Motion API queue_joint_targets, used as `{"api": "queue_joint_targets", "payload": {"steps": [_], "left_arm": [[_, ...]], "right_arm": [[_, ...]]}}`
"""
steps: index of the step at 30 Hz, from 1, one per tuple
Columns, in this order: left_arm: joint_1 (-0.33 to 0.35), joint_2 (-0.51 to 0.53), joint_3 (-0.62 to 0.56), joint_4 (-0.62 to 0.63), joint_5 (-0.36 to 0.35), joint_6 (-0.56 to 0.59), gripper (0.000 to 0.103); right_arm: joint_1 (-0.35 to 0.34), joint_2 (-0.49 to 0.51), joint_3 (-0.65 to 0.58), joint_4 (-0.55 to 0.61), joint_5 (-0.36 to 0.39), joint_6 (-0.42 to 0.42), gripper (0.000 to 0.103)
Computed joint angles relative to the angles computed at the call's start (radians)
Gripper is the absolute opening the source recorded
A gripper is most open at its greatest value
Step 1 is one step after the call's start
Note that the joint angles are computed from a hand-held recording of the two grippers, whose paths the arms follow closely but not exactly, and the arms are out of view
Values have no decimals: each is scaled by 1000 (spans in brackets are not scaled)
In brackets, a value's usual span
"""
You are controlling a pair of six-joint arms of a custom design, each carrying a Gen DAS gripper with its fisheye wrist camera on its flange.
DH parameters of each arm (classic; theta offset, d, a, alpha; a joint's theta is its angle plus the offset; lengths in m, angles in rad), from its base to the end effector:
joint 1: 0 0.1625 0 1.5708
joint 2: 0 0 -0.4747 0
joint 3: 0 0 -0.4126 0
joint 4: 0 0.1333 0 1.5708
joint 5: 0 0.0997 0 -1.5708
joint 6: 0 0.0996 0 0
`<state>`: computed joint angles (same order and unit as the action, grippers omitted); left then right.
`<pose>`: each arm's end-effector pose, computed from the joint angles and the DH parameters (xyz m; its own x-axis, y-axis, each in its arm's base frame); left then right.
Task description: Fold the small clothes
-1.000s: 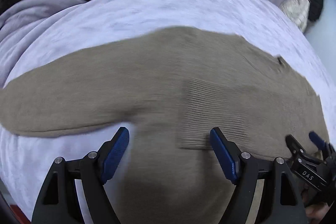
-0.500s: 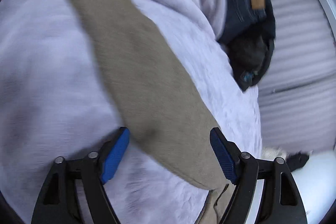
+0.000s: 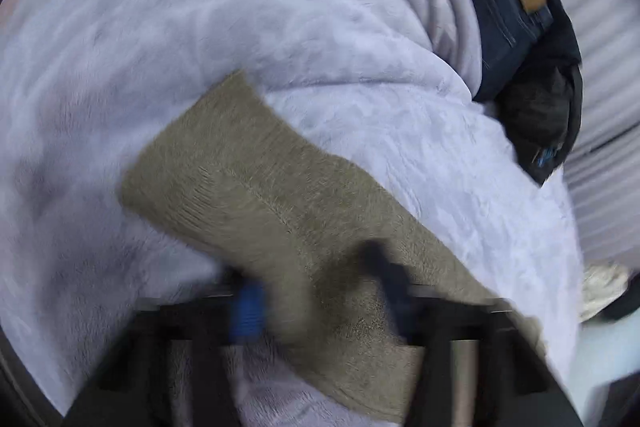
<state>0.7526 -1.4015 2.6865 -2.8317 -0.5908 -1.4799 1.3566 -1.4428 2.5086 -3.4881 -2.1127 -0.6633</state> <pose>-0.0674 -0.3591 0.1767 -0.7599 -0.6424 -0.0994 -0.2984 0.4806 -0.8246 -0.0029 -0.3986 0.2910 -0.6809 0.0458 0.7310 -0.3543 0.8529 -0.3835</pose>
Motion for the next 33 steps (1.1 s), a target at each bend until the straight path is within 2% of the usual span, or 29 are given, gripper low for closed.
{"api": "queue_joint_targets", "payload": {"steps": [1,3,6,8,10,13,16,17,20,21,22,24,26,27,28,29,30,31,33], "left_arm": [[-7,3,-7,25,-2,19,10],[-35,1,-14,124,36,-31,10],[-66,-21,-26,272,71,-105,10],[-101,-66,-18,358,87,-152,10],[-124,-97,-16,396,98,-152,10],[-149,-123,-24,459,100,-146,10],[-163,-113,-45,521,103,-143,10],[-174,-114,-46,538,102,-151,10],[-196,-111,-58,567,115,-152,10],[-208,-117,-62,590,119,-166,10],[-222,-124,-65,611,123,-182,10],[-243,-119,-71,603,128,-178,10],[-251,-78,-94,607,137,-176,10],[-251,-55,-111,626,140,-193,10],[-246,-25,-126,609,137,-186,10],[-238,5,-135,550,126,-150,10],[-231,31,-146,505,112,-121,10],[-228,50,-161,502,100,-113,10],[-245,79,-183,500,89,-95,10]], "right_arm": [[23,-5,-3,34,7,19,102],[80,17,-15,59,5,28,102],[202,127,-86,114,-68,70,102],[255,228,-133,89,-112,73,102],[303,351,-191,65,-191,86,102],[349,484,-254,96,-255,158,102],[409,584,-259,25,-276,177,102],[436,605,-245,-2,-251,159,102],[466,580,-197,98,-95,102,100],[477,577,-185,86,-86,75,99],[490,583,-179,33,-109,51,99],[478,564,-174,-14,-112,79,99],[449,537,-184,-25,-132,152,100],[433,534,-197,-18,-166,214,100],[429,535,-218,31,-192,294,100],[405,526,-229,110,-181,334,99],[399,553,-237,147,-192,331,100],[424,586,-248,142,-245,287,100],[464,610,-244,46,-283,145,98]]}}
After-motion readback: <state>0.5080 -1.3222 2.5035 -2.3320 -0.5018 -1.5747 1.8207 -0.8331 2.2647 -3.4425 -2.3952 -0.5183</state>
